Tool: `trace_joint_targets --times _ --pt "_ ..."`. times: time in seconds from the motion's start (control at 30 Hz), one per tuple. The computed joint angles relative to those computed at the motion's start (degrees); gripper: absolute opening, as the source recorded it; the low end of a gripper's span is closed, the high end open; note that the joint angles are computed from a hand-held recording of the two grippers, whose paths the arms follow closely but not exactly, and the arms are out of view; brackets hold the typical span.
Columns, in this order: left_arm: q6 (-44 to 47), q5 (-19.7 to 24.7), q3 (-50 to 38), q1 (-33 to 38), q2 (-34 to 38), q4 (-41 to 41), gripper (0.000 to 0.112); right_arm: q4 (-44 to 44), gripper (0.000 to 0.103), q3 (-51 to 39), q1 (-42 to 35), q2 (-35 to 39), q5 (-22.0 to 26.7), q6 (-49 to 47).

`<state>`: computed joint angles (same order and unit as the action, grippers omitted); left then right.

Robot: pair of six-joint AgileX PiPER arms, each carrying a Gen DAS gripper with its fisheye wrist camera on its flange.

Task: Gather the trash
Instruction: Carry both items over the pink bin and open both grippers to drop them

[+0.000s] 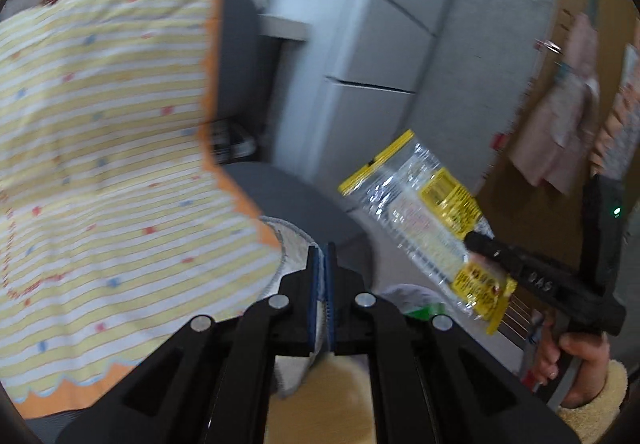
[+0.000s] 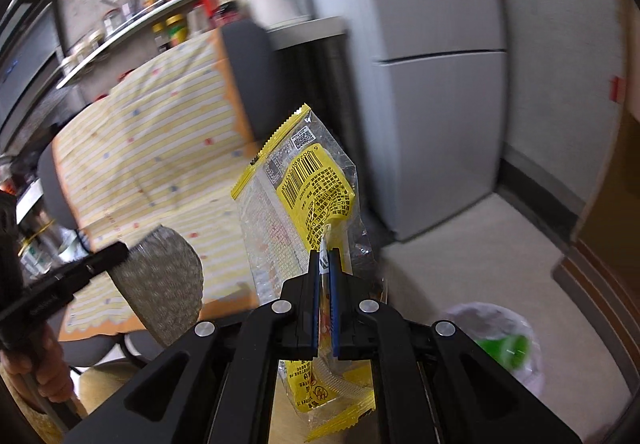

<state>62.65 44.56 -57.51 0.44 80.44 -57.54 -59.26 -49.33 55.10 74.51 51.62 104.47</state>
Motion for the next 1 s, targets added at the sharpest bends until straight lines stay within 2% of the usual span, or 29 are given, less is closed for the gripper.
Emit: trace_joint_targets --times 0.17,0.33,0.4,0.5,0.53,0.73,0.8,0.83,0.93,1.0 --pt "-2.2 -4.3 0.2 -10.7 -0.7 0.0 0.001 2.7 0.005 8.8 2.3 -8.6 7.8 4.2" --pt "-3.0 -7.2 0.0 -17.7 0.9 -0.2 0.001 6.7 0.006 17.1 -0.2 -13.1 7.7 7.6" --pt "-4.4 -7.8 0.3 -19.9 1.0 0.5 0.001 7.9 0.007 20.2 -2.8 -13.4 4.8 8.4" --pt "-5.6 -8.6 0.5 -21.7 1.8 1.5 0.001 10.0 0.010 24.2 -9.7 -11.5 -3.0 7.4" --pt "-6.0 -8.9 0.5 -22.1 2.1 1.9 0.001 10.5 0.010 25.5 -12.8 -9.9 -7.0 6.8" --pt "-7.1 -9.0 0.2 -21.7 2.7 3.0 0.001 10.5 0.030 27.2 -23.9 0.1 -21.8 4.2" --pt "-7.1 -8.8 0.2 -21.1 2.7 3.2 0.001 11.9 0.046 26.5 -25.6 1.8 -23.1 2.0" --pt "-6.8 -8.6 0.3 -20.6 2.7 3.1 0.001 12.0 0.049 25.9 -25.8 2.6 -22.6 1.7" --pt "-6.1 -7.6 0.2 -19.4 3.1 2.4 0.001 11.8 0.050 25.1 -25.6 1.7 -20.5 1.4" --pt "-6.2 -7.4 0.1 -19.2 3.3 2.5 0.001 11.9 0.050 24.9 -23.9 -0.2 -17.4 2.1"
